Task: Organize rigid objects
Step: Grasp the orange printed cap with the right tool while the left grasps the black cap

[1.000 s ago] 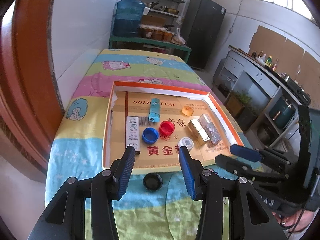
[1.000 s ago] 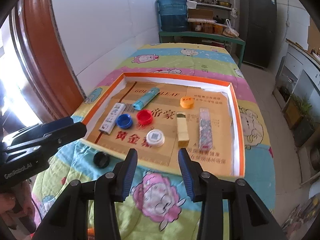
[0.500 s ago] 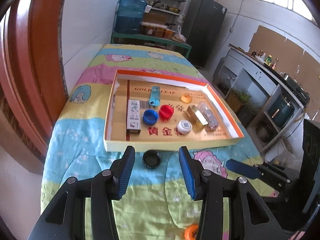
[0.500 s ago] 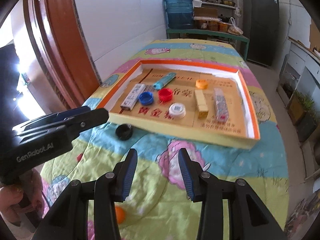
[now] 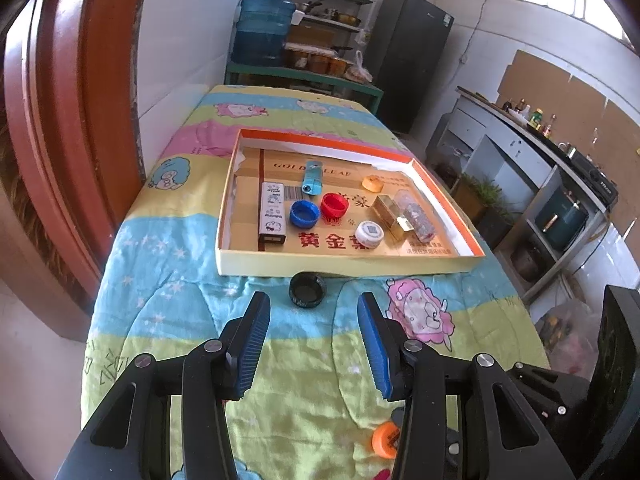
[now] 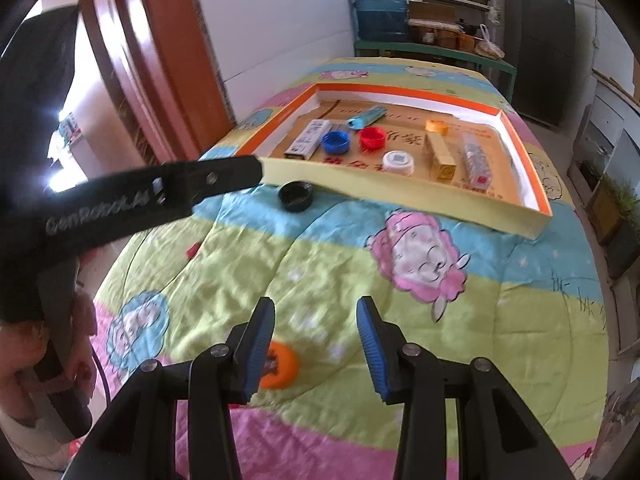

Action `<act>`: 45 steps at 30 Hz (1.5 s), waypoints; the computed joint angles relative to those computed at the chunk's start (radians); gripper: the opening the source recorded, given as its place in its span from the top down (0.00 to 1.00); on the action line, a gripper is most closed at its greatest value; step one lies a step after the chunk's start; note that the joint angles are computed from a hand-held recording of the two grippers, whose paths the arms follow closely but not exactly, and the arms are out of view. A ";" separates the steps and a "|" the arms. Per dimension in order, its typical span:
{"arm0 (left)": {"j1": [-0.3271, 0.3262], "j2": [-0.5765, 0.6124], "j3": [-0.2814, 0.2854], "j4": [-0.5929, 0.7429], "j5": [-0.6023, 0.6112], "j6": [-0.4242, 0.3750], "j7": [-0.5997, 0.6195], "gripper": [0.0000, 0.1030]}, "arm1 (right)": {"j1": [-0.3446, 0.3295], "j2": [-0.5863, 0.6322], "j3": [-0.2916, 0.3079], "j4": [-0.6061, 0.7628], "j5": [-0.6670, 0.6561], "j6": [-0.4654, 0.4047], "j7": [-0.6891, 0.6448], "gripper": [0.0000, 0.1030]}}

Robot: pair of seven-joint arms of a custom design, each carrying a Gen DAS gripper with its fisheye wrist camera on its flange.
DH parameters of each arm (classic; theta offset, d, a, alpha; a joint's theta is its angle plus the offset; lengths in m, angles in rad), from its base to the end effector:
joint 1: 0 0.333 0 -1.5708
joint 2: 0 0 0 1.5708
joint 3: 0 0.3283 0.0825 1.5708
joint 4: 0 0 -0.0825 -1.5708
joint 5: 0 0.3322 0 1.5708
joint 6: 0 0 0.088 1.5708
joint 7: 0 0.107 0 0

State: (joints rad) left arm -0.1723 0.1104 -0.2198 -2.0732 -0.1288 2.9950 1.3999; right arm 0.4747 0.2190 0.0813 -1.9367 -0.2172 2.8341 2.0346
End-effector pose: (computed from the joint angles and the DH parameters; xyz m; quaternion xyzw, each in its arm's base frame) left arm 0.5366 -0.2063 0.5175 -0.6191 0.6776 -0.3669 0.1514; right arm 0.5138 0.3276 0.4924 -0.7488 0.5709 -0.1455 0.3037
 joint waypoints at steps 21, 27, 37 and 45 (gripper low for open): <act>-0.001 -0.008 0.000 -0.035 -0.046 -0.010 0.039 0.54 | 0.043 -0.009 -0.004 -0.056 -0.094 0.004 0.042 0.53; -0.007 0.040 0.004 0.009 -0.001 -0.049 0.025 0.54 | 0.090 0.004 -0.044 -0.037 -0.252 -0.012 0.133 0.64; -0.035 0.167 0.029 0.186 0.108 -0.156 -0.041 0.54 | 0.067 -0.007 -0.046 -0.054 -0.279 0.018 0.179 0.71; -0.073 0.255 0.065 0.307 0.212 -0.231 -0.128 0.54 | 0.028 -0.016 -0.034 -0.076 -0.230 0.054 0.163 0.70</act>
State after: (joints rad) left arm -0.2450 0.3656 -0.1543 -1.7658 0.0829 2.7644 1.2716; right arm 0.5031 0.2033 0.0471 -2.0131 -0.4475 2.8879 2.1979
